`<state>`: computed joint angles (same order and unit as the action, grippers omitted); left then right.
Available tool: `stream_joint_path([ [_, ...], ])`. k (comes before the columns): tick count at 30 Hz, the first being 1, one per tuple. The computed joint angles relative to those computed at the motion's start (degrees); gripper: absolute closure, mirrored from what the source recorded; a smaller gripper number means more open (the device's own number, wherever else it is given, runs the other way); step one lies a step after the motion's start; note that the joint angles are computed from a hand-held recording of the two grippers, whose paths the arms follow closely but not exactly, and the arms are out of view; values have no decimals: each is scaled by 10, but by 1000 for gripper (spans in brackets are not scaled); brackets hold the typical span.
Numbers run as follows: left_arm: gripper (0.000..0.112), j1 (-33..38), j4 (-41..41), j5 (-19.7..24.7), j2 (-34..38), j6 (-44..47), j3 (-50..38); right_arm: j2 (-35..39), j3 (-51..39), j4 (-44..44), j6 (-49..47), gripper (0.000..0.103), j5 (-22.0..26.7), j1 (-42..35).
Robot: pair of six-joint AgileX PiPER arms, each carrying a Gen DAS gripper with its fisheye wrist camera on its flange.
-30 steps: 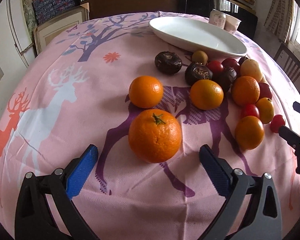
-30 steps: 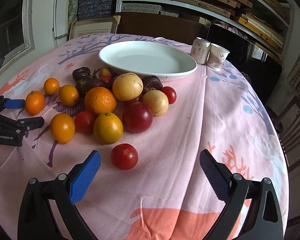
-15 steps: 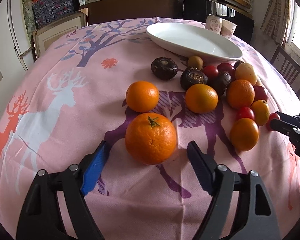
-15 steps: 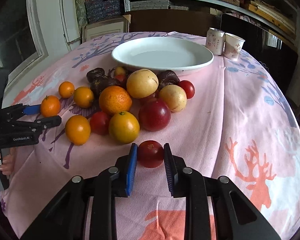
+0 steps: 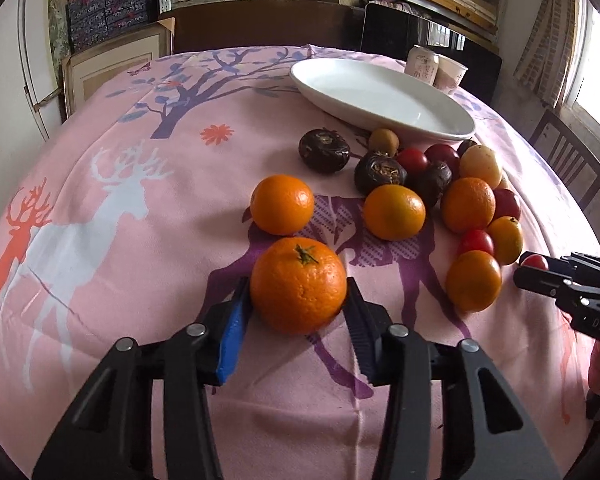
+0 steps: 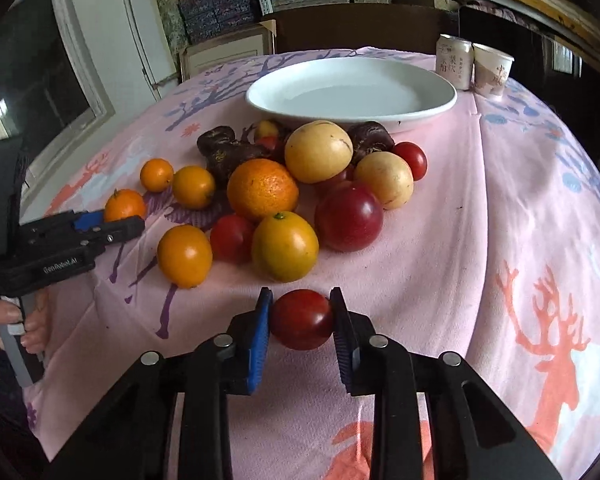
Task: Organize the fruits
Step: 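Carry the red tomato onto the white plate and open the right tool while the left tool places the orange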
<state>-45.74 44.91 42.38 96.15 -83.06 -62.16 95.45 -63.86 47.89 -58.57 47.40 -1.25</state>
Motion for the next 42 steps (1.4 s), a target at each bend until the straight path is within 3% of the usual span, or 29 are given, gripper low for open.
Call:
stream_joint_path([
  [2,68,-5,5,9,2,0,-4,17,-10,33,-3,74,27,-28],
  [5,68,-3,28,-30,-19,-41,22,27,-13,69,-16,74,49,-53],
  [11,69,-28,99,-17,-38,-147,45,16,-3,75,-16,73,29,-55],
  [17,69,-92,146,115,-16,-175,5,-24,30,113,-86,73,0,-50],
  [18,69,-99,154,130,-13,-177,2,-31,35,112,-91,73,-17,-43],
  [22,68,-117,178,165,-4,-174,-14,-102,103,137,-119,73,-181,3],
  [26,68,-115,180,165,-13,-193,-13,-144,143,271,-254,73,-250,8],
  [30,68,-125,193,209,-7,-197,-33,-153,130,264,-234,73,-226,-3],
  [33,68,-129,195,227,2,-181,-58,-154,103,185,-157,73,-225,7],
  [38,68,-103,172,212,31,-87,-142,-106,9,97,-35,73,-164,12],
  [42,68,-55,136,184,86,31,-259,-26,-111,37,60,73,-130,23],
])
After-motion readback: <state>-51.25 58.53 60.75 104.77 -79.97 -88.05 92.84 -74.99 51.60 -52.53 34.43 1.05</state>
